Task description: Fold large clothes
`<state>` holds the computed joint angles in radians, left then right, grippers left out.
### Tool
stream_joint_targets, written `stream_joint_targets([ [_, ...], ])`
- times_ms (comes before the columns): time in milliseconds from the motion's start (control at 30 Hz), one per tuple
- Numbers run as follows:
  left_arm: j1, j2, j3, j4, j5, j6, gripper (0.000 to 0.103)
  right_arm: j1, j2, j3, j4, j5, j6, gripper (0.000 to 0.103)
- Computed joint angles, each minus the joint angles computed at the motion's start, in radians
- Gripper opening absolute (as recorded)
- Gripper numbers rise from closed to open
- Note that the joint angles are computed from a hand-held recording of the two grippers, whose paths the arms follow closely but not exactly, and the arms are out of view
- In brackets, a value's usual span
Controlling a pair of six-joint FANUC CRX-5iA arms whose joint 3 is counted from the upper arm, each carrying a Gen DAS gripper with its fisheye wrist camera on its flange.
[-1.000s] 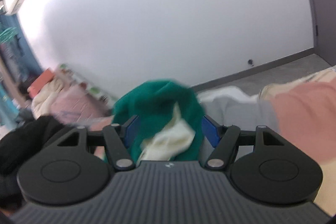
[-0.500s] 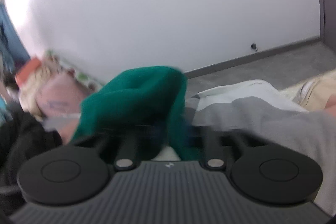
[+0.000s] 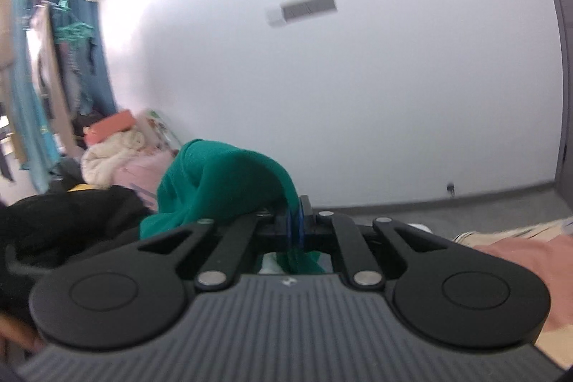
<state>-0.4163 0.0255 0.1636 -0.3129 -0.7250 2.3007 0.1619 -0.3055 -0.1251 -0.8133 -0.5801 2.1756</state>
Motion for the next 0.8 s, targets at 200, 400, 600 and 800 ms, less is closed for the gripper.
stream_joint_targets([
  [200, -0.236, -0.151, -0.08, -0.246, -0.156, 0.299, 0.003, -0.25, -0.236, -0.116, -0.219, -0.269, 0.185, 0.007],
  [400, -0.46, -0.206, -0.185, -0.402, -0.28, 0.543, 0.003, -0.486, -0.408, -0.268, -0.311, -0.526, 0.269, 0.007],
  [600, -0.546, -0.242, -0.293, -0.44, -0.291, 0.719, 0.003, -0.51, -0.513, -0.377, -0.217, -0.641, 0.171, 0.008],
  [800, -0.617, -0.294, -0.348, -0.496, -0.314, 0.838, 0.004, -0.566, -0.502, -0.369, -0.213, -0.733, 0.154, 0.01],
])
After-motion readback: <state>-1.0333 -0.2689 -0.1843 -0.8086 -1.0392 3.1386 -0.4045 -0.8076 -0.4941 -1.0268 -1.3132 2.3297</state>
